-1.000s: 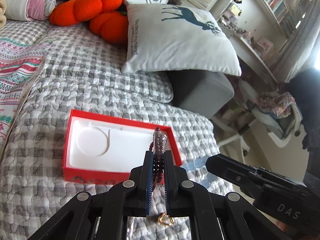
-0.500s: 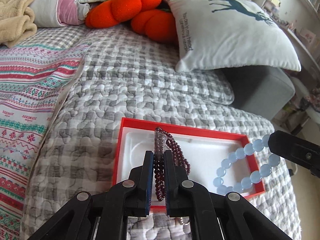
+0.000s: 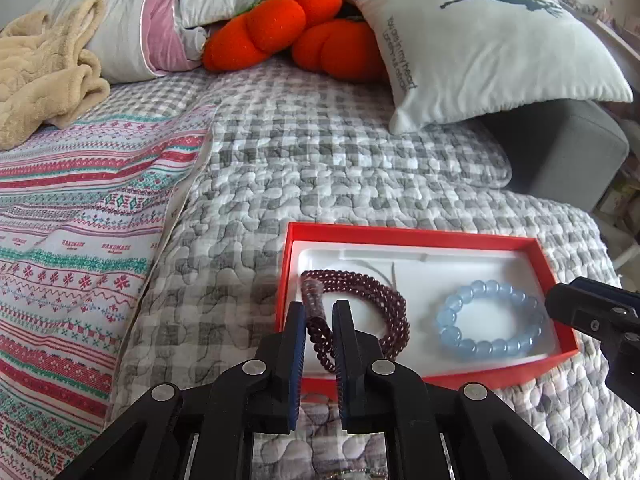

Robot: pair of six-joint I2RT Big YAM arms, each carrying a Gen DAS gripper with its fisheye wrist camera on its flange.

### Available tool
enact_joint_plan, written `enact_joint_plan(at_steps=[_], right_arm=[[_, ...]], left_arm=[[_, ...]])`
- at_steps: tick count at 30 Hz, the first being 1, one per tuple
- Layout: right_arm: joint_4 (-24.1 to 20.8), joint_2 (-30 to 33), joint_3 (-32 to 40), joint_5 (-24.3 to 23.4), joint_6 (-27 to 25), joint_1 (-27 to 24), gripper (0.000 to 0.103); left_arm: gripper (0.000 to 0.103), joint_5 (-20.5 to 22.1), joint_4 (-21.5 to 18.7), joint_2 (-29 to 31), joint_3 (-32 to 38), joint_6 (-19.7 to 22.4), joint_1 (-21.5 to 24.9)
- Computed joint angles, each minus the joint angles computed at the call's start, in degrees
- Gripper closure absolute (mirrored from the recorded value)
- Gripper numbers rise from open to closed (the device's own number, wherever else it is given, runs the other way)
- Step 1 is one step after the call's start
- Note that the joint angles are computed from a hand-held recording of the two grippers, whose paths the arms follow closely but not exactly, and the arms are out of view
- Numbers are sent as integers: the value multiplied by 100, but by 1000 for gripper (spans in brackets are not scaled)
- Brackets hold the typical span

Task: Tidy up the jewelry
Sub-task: 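Carry both bracelets into the red Ace box and open both tools, then move the left tool over the thin green-crystal beaded bracelet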

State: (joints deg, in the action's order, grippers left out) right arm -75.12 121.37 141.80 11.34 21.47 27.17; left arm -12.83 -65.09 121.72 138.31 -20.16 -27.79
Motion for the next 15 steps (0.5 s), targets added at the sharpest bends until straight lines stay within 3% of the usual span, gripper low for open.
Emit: enact_joint_plan(at_steps=[1,3,4,6,11,15], right_arm=[[8,-59,-80,25,-4,14,84],[131,-267,-394,60,5,39,70],[204,-374,-555,93,9,52,60],[386,-605,-914,166,7,79,53],[570,-1054,-1602,223,157,101,52],[858,-1401,-2190,293,230,150,43]], left_arm=[[85,18,-8,-50,-65,-4,-9],[63,11,25,-187,-264,-36,-38],[58,-3,79,-276,-406,-47,-54],[50,-47,126,-423,-632,-60,-86],[31,-98,173,-772,-1179,-248,-94],[22,-129,270,-1041,-1612,-290,-98]])
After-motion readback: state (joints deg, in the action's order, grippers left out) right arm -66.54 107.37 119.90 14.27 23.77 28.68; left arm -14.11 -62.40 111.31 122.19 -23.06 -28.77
